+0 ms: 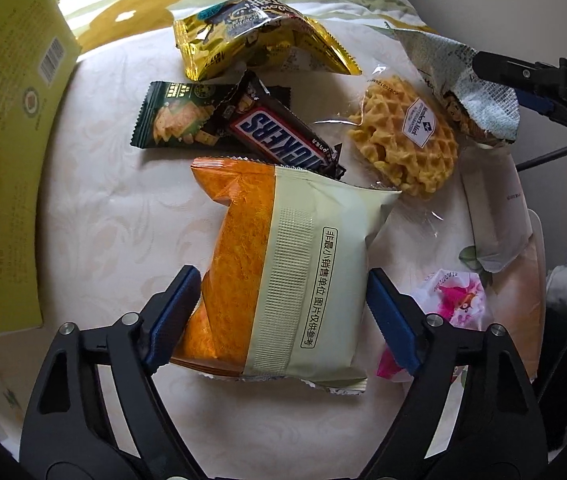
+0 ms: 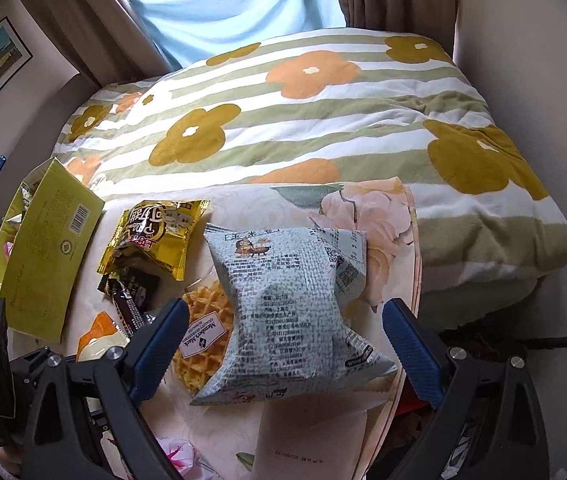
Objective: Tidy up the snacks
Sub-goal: 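Grasp the orange-cream bag with the left tool while the right tool grasps the grey printed bag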
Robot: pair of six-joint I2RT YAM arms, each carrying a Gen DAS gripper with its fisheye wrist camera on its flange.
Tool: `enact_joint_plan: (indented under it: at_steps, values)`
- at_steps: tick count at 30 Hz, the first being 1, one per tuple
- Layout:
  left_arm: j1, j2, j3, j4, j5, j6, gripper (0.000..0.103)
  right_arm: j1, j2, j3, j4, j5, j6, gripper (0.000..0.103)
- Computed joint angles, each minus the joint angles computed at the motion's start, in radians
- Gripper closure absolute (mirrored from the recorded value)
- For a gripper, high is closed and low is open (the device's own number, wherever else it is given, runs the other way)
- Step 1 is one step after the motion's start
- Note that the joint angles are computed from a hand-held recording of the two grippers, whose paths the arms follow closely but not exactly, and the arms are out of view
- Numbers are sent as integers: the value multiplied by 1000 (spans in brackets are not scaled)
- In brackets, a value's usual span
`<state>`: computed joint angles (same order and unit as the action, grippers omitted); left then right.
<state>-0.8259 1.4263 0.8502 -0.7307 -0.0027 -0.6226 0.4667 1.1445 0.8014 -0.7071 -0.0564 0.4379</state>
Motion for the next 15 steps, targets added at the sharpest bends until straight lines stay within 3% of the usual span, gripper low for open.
enact_joint_plan:
  at_steps: [9,15]
  values:
    - [-15,-8,-13,12,-17,-9,35,-25,81,-16,68,-37,-39,7]
    - [-24,-24,-18,4,-12,-24,37,-38,100,-26,87,-58,-53,18]
